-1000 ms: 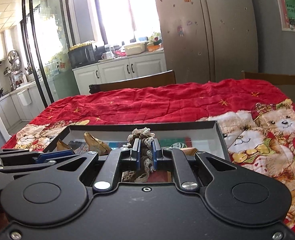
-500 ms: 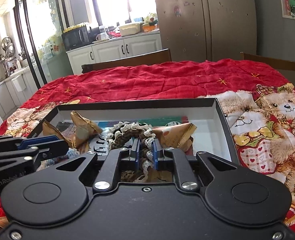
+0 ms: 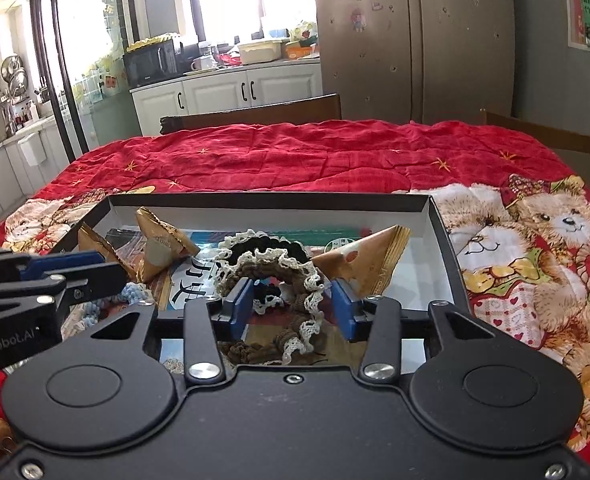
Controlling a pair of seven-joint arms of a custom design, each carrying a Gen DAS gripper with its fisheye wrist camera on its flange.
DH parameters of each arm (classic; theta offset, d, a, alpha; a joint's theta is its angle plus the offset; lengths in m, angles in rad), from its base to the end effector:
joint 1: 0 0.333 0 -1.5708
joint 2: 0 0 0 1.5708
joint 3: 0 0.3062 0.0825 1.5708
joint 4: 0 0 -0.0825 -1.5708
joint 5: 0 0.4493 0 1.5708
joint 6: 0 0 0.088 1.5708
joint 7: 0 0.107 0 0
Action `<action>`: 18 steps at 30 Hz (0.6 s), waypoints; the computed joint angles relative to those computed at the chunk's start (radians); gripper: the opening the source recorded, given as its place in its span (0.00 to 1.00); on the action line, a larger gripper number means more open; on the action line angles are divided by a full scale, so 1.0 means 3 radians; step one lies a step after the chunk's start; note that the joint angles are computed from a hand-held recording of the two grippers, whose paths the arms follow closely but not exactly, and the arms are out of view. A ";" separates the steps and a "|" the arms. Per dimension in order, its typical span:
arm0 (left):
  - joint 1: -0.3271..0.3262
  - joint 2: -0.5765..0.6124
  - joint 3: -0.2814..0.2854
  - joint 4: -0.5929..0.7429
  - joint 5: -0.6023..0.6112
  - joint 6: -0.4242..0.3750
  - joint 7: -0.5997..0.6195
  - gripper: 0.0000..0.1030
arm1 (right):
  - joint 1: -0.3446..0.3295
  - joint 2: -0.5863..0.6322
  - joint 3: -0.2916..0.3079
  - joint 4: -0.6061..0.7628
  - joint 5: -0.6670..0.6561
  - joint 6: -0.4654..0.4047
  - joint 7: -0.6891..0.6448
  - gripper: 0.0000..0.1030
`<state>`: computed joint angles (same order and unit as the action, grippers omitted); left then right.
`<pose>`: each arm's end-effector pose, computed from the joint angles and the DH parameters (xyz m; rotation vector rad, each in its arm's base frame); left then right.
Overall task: Organize objects
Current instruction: 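Lower both bracelets into the box and open both tools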
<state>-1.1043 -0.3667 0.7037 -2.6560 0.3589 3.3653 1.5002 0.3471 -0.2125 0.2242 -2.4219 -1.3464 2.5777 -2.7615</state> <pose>0.4421 -0.2303 0.4029 -1.1043 2.1723 -1.2450 0.4449 0.3046 0.3657 -1.3948 1.8758 -0.8764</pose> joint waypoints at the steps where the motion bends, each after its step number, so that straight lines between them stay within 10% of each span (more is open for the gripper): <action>1: 0.0022 -0.0007 -0.0020 -0.0011 0.0005 0.0019 0.0007 0.38 | 0.0003 -0.0003 0.0006 0.0000 -0.0013 -0.0010 -0.0002 0.42; 18: 0.0414 -0.0480 -0.0217 -0.0302 0.0211 0.0083 0.0000 0.70 | 0.0100 -0.0197 0.0109 -0.0049 -0.0080 -0.0101 -0.0162 0.49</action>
<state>-0.9802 -0.5108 0.6387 -2.7466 0.4222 3.3902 1.5001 0.3770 -0.2717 0.2570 -2.4365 -1.3704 2.5473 -2.8103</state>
